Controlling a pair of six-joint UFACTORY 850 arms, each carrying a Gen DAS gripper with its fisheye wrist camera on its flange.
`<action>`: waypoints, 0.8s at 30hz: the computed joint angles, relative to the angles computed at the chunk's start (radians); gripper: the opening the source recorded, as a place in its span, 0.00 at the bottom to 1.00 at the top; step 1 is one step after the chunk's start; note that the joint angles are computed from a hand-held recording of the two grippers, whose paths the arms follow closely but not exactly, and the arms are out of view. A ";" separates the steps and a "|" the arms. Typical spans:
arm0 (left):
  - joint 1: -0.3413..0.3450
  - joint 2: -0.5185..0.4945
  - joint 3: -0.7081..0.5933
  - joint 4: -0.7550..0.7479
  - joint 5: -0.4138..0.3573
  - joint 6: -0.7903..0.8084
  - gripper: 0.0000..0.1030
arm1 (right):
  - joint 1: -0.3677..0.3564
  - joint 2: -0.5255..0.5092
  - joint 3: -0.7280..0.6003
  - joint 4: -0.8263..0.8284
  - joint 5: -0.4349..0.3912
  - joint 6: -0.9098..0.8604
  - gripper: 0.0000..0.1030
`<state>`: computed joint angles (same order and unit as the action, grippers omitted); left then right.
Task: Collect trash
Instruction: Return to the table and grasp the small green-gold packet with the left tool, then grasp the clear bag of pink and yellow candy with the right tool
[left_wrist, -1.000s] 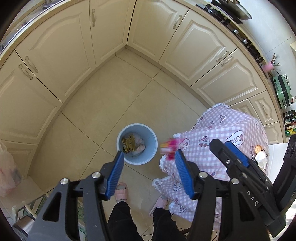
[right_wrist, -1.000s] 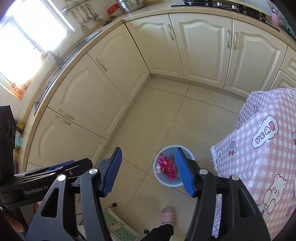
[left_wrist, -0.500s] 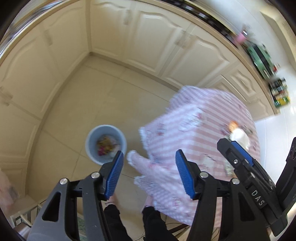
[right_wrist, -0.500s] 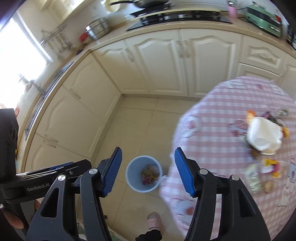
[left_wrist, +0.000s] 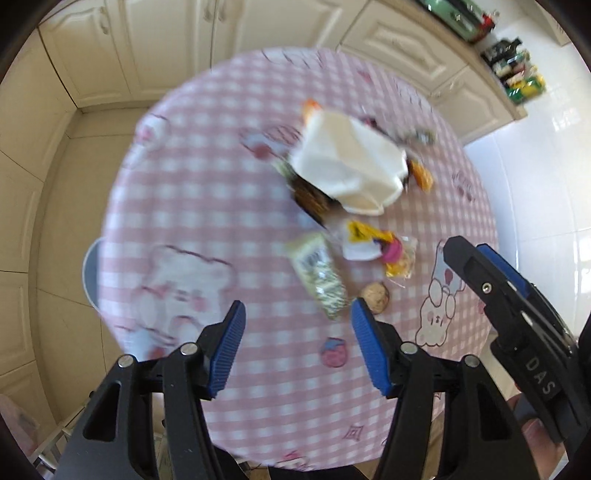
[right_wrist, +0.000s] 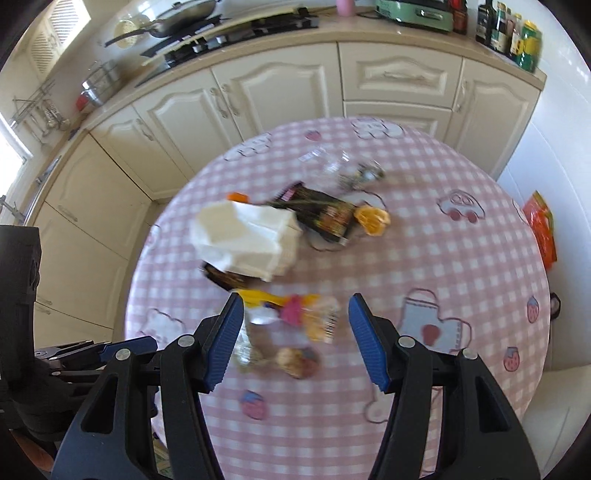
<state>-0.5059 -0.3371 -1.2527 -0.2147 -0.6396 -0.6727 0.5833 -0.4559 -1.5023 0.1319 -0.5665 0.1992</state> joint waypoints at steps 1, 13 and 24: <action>-0.006 -0.021 -0.018 0.004 -0.010 -0.009 0.57 | -0.009 -0.001 0.009 0.015 0.000 -0.019 0.55; -0.027 -0.194 -0.165 0.119 -0.061 -0.126 0.32 | -0.060 -0.051 0.026 0.191 -0.035 -0.243 0.55; 0.038 -0.062 0.001 0.087 0.031 -0.149 0.13 | -0.026 -0.134 -0.059 0.165 -0.068 -0.280 0.57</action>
